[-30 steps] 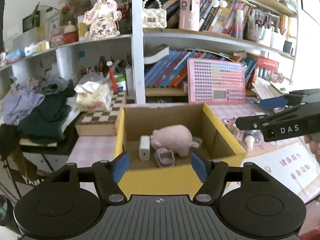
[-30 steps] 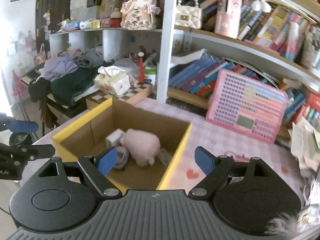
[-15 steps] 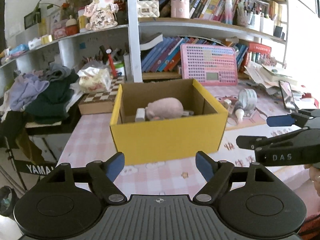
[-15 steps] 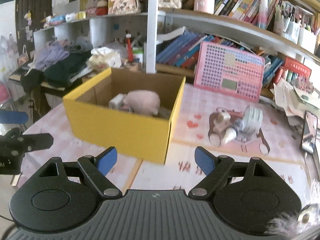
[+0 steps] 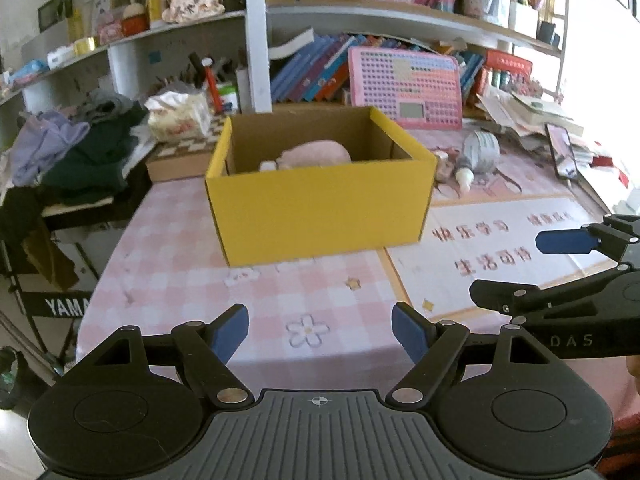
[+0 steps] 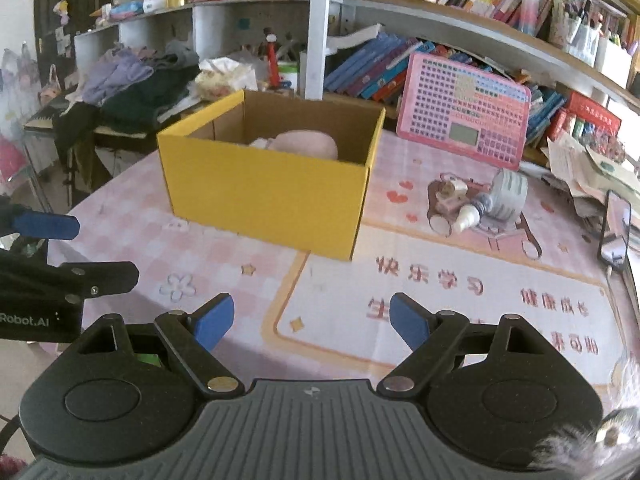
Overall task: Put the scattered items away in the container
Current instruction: 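Lift both tools out of the yellow box and back toward the remaining items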
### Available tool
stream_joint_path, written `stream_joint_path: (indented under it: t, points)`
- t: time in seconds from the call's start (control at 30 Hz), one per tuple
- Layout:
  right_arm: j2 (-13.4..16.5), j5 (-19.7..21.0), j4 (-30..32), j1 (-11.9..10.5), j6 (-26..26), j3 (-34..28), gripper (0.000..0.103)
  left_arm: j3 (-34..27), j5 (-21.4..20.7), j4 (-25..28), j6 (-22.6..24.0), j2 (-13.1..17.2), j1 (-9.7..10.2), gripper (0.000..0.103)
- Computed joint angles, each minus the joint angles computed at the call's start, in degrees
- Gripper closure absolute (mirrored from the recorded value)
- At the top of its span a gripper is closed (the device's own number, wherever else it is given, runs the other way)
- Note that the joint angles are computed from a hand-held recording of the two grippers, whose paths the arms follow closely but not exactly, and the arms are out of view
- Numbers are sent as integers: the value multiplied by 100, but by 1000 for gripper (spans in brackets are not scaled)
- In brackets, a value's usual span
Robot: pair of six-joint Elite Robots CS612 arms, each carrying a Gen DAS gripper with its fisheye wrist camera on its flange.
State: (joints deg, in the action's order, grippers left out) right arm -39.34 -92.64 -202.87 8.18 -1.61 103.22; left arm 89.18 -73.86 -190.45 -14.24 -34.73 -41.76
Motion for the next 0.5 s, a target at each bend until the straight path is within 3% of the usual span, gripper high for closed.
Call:
stream_joint_path:
  t: [0.23, 0.5]
  points:
    - [-78, -196, 202, 30, 199, 173, 17, 66, -88, 265, -267, -3, -44, 22]
    - [-117, -338, 357, 34, 162, 260, 16, -17, -313, 412, -157, 53, -73, 22]
